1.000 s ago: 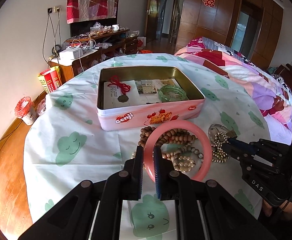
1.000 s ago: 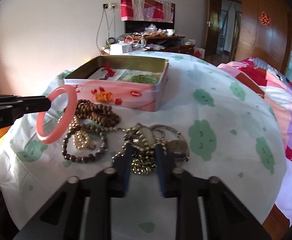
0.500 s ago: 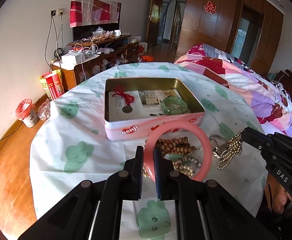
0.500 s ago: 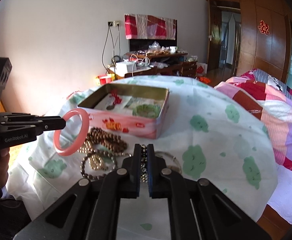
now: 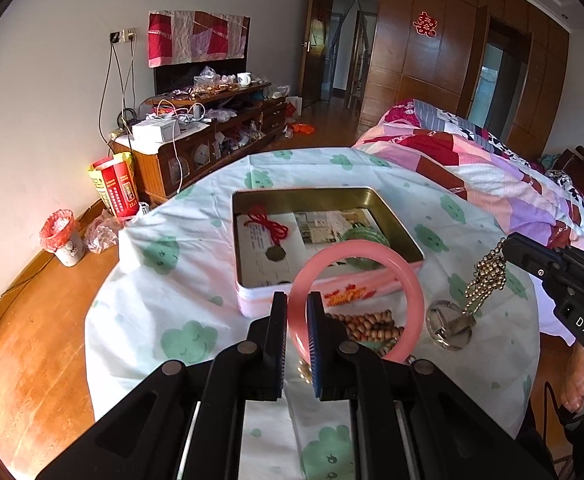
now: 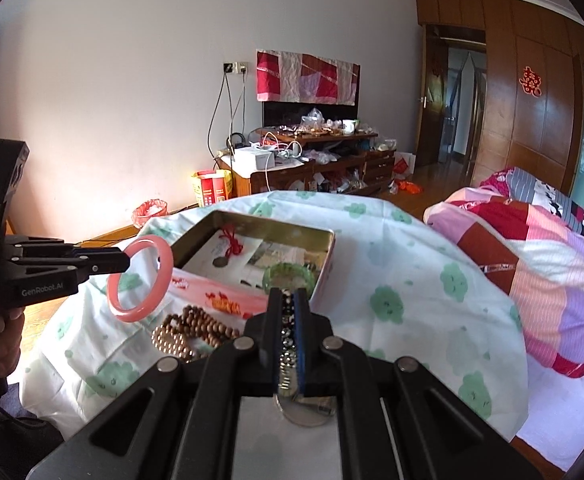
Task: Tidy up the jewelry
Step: 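Grasp the gold bead bracelet with the right gripper while the left holds the pink bangle, then lower the gold bracelet into the tin with the right gripper while the left releases the pink bangle inside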
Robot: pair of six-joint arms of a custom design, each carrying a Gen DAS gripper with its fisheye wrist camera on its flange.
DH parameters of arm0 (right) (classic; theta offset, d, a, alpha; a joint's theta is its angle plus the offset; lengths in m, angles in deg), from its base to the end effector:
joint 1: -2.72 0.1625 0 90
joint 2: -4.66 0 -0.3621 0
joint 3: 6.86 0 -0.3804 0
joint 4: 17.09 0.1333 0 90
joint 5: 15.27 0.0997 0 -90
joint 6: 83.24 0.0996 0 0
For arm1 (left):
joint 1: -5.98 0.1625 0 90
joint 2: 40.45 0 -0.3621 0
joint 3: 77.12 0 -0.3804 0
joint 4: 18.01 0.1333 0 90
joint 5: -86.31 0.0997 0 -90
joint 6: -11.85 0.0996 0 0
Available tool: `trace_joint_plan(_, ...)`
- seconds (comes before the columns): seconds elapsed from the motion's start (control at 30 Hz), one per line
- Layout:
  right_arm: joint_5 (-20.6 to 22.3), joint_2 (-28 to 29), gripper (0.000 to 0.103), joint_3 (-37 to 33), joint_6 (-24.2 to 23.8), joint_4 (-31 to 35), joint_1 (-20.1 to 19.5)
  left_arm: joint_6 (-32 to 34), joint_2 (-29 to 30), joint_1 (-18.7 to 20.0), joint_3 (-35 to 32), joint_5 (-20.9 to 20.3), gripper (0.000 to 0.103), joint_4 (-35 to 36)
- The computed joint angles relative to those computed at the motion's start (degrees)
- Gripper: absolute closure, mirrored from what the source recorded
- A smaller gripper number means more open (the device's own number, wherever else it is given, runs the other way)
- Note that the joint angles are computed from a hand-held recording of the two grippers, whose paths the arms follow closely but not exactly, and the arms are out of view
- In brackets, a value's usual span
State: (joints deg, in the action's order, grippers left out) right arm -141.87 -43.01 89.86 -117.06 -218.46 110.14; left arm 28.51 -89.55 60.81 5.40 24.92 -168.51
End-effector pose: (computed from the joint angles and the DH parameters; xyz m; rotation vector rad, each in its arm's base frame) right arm 0.2532 -0.5602 0.1940 0.5341 -2.0936 1.1681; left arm -0.2456 -0.6627 0.1942 1.0051 2.4385 -0.7337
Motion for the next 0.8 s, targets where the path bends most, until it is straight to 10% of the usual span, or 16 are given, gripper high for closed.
trace_joint_plan(0.8,0.9,5.0,0.096,-12.4,-3.5,7.0,-0.1,2.7,7.5,0.2,-13.1,3.5,0.094,5.7)
